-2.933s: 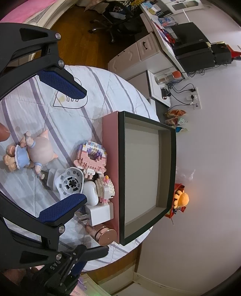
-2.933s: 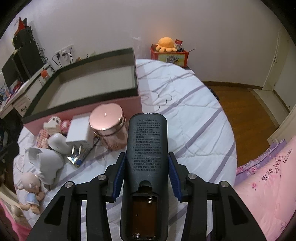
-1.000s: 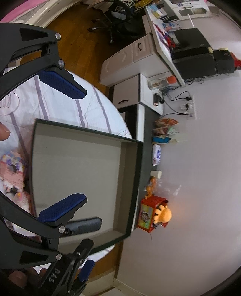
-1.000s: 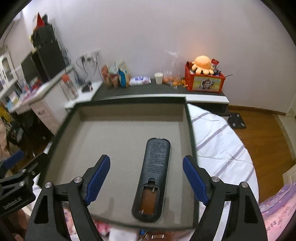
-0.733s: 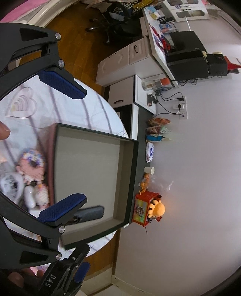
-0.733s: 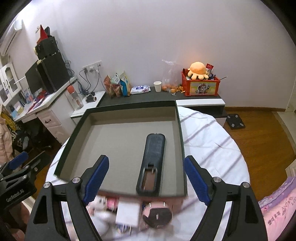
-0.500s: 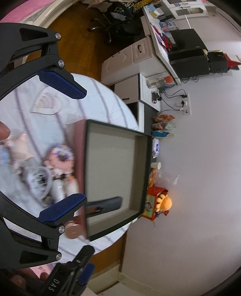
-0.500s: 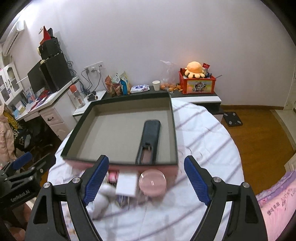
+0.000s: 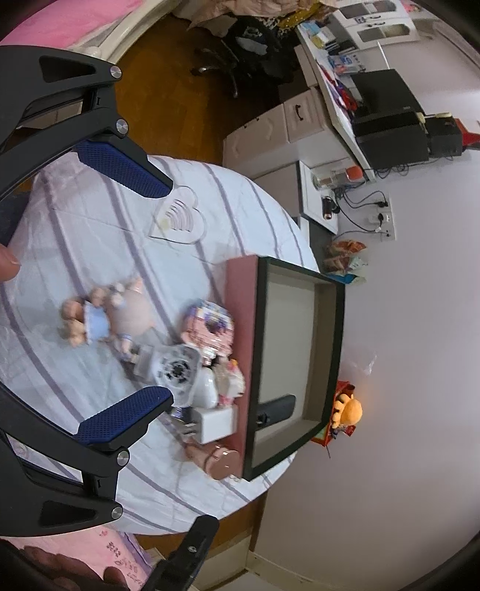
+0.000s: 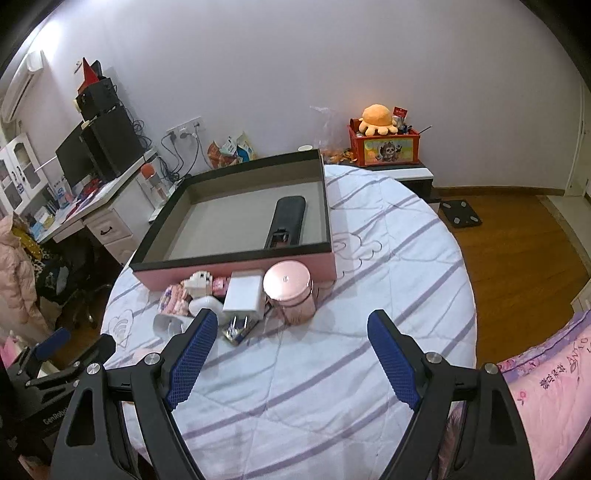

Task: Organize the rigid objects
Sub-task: 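Open the right gripper and withdraw it from the box, then reach the left gripper to the doll figurine and grasp it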

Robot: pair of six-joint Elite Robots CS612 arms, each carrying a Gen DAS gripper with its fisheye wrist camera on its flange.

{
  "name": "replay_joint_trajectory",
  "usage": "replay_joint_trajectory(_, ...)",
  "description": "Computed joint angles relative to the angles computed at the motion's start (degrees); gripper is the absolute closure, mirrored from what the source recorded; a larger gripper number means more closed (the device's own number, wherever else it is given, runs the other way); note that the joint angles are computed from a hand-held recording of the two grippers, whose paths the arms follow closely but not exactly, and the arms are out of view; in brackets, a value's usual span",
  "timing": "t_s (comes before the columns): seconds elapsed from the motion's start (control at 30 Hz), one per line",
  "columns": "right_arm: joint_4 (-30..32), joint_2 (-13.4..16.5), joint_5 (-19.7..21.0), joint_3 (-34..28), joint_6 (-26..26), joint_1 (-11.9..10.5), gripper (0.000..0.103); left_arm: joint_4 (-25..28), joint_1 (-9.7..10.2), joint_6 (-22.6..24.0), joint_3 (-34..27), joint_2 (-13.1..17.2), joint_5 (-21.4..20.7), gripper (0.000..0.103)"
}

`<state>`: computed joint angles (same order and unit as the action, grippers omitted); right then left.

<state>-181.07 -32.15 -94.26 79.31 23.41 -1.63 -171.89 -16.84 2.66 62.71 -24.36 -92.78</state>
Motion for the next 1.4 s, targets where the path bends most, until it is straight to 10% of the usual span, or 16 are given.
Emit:
replay_joint_trajectory(0.73,2.9,0.3,0.2,-0.2,0.0,0.5,0.018,7.9,-0.87,0.9,-4.3,4.4,1.2,0.001)
replay_joint_trajectory(0.9,3.4,0.4,-0.1,-0.4,0.0,0.4,0.018,10.0,-0.48,0.3,-6.3,5.7,-0.2,0.009)
replay_joint_trajectory(1.17,4.2,0.5,0.2,-0.7,0.3,0.4,0.018,9.3,-0.38,1.3,-7.2,6.1,-0.8,0.054)
replay_joint_trajectory(1.4,4.1,0.4,-0.1,-0.5,0.3,0.5,0.018,9.6,-0.03,1.5,-6.7,5.7,-1.8,0.060)
